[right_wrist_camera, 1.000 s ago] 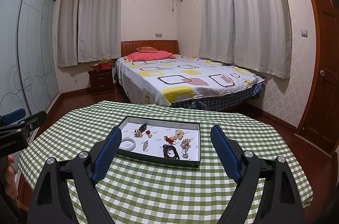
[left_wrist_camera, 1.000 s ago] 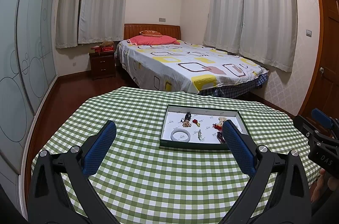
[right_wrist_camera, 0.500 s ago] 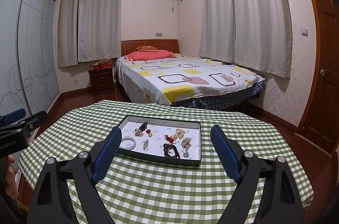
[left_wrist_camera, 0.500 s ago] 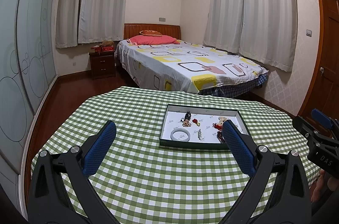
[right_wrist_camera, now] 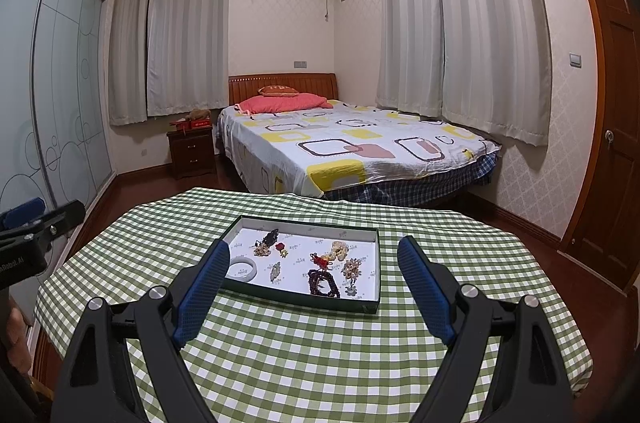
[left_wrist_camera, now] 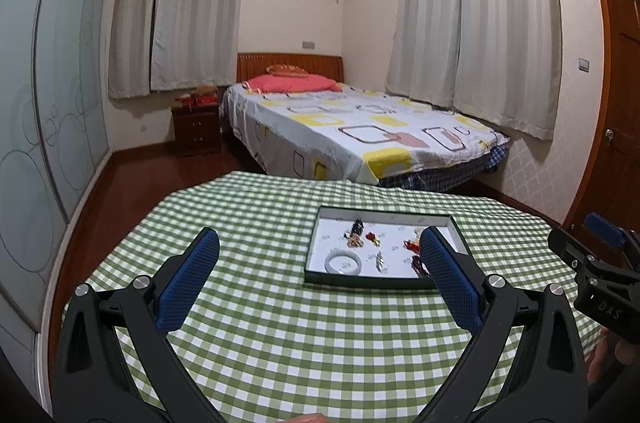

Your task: Organize jewelry

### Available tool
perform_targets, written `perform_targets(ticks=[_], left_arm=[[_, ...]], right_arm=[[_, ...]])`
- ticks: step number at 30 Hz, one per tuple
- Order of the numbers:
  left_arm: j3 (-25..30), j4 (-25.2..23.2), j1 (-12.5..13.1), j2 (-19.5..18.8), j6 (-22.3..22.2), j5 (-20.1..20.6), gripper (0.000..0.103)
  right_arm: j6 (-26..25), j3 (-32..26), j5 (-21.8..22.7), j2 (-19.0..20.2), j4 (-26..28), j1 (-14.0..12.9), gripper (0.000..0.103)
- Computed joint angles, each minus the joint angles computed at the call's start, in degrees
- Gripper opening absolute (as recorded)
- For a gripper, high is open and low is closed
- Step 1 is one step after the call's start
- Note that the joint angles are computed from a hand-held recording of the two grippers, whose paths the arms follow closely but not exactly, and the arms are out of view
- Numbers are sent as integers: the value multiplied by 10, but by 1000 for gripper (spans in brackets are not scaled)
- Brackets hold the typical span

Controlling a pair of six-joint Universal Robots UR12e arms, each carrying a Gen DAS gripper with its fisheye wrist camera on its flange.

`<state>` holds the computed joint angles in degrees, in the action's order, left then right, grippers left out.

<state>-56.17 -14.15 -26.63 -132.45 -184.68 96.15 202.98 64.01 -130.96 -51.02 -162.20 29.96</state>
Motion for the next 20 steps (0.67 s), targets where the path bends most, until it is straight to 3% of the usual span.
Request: perform_targets(ticks=[3, 7, 11, 16, 20], left_arm=[[3, 7, -4, -2, 15, 15, 99], [-4, 22, -3, -1, 18, -4, 99], [-5, 43, -6, -3, 24, 9, 99], [9, 12, -3, -10, 18, -4, 99], [35, -40, -1, -26, 22, -3, 99]], right_arm=[[0, 0, 0, 0, 0, 0, 83], [3, 1, 1, 0, 1, 0, 83], [5, 4, 0, 0, 0, 1, 83], [7, 9, 3, -1, -4, -1, 83], [13, 12, 9, -1, 0, -6, 83]])
